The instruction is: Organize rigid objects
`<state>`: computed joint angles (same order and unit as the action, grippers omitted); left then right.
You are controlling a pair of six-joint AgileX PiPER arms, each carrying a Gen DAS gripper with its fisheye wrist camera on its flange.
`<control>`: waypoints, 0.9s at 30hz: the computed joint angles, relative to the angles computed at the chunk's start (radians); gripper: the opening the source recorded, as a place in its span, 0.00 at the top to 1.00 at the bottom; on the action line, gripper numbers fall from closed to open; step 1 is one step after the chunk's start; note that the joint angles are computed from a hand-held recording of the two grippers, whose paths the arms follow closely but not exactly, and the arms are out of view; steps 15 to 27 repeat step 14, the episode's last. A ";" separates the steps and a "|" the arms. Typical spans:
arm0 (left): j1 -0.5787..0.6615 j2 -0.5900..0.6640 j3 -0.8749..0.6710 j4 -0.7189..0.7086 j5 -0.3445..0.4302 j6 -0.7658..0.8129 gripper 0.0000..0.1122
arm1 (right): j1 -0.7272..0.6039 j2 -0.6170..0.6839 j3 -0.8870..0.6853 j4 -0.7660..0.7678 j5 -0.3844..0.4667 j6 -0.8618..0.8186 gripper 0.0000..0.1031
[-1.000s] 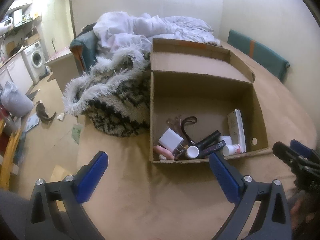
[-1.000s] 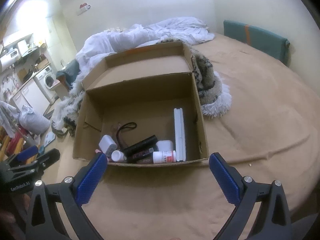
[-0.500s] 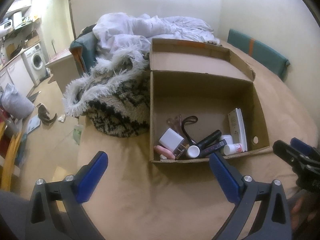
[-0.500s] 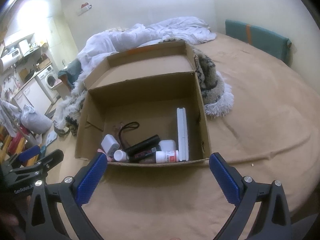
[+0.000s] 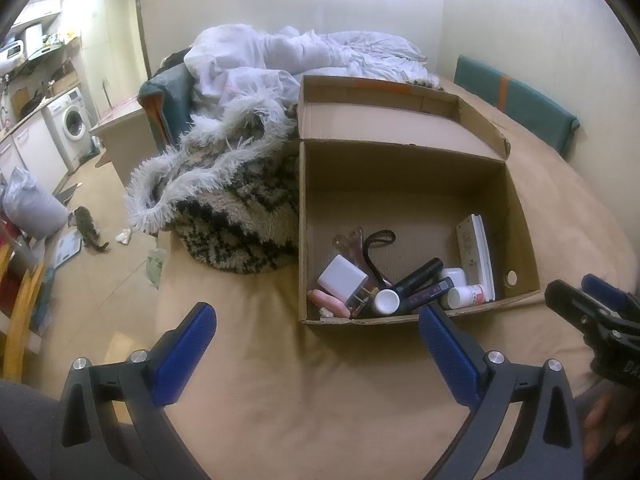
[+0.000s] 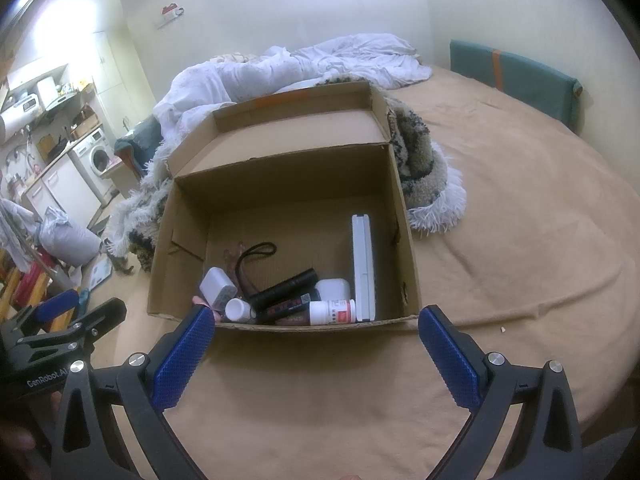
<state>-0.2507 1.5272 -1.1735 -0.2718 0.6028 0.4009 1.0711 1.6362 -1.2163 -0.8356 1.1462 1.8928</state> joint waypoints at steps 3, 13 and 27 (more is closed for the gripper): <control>0.001 0.000 -0.001 -0.001 0.001 0.003 0.10 | -0.001 -0.001 0.001 -0.001 -0.001 -0.001 0.00; 0.000 0.000 0.008 -0.013 -0.002 0.035 0.10 | -0.003 -0.002 0.003 -0.001 -0.005 -0.003 0.00; -0.003 0.000 0.009 -0.008 -0.003 0.034 0.10 | -0.003 -0.002 0.003 -0.001 -0.005 -0.003 0.00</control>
